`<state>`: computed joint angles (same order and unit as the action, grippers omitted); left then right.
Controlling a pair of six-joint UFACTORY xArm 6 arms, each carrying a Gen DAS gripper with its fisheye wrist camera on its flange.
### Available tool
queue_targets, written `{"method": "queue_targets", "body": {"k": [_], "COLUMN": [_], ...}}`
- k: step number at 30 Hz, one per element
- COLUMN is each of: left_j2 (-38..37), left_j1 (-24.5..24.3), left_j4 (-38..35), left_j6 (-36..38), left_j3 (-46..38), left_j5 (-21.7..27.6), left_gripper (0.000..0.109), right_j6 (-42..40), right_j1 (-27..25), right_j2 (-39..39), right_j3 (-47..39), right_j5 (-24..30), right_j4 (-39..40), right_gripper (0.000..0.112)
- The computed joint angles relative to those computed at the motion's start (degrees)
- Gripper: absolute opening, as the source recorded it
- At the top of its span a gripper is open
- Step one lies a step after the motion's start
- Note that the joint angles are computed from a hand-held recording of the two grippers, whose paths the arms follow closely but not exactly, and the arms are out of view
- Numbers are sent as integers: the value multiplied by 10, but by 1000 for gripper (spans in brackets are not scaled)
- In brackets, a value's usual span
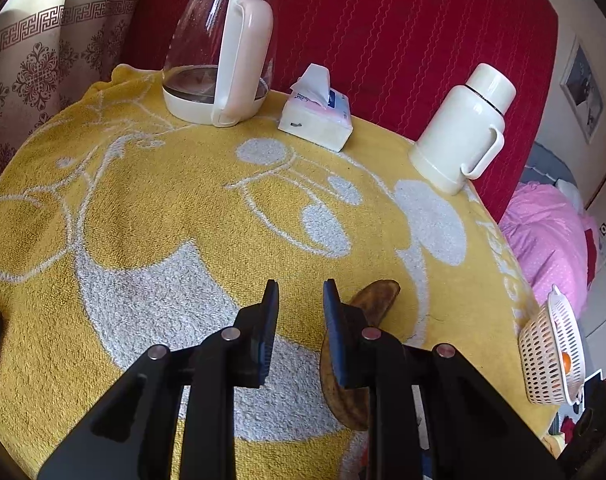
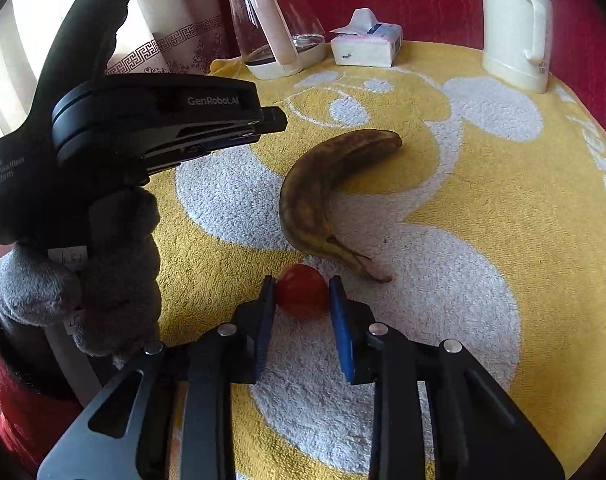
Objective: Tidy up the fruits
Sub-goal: 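Grasp the red cherry tomato with the right tool while the left tool holds the banana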
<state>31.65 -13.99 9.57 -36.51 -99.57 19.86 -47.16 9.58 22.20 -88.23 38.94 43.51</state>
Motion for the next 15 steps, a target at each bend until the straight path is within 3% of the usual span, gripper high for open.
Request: {"method": "queue_targets", "body": {"k": [2,6,15], "left_j2": [4,8,22], "left_j1": [-1,-5,-19], "left_j4": [-19,-53,-69], "left_j6": [15,43,84], "left_j3": [-4,-5,-20], "left_j5": [6,5,17], "left_gripper": [24,40,41], "right_j6": [-9,-23,-41], "right_j1": [-1,-9,-50], "right_j2": [-10,-34,-86], "right_j3": [13,40,92], "right_j5": [-9,-22,-41], "right_j4": [5,25,73], "right_gripper": [27,27,27]}}
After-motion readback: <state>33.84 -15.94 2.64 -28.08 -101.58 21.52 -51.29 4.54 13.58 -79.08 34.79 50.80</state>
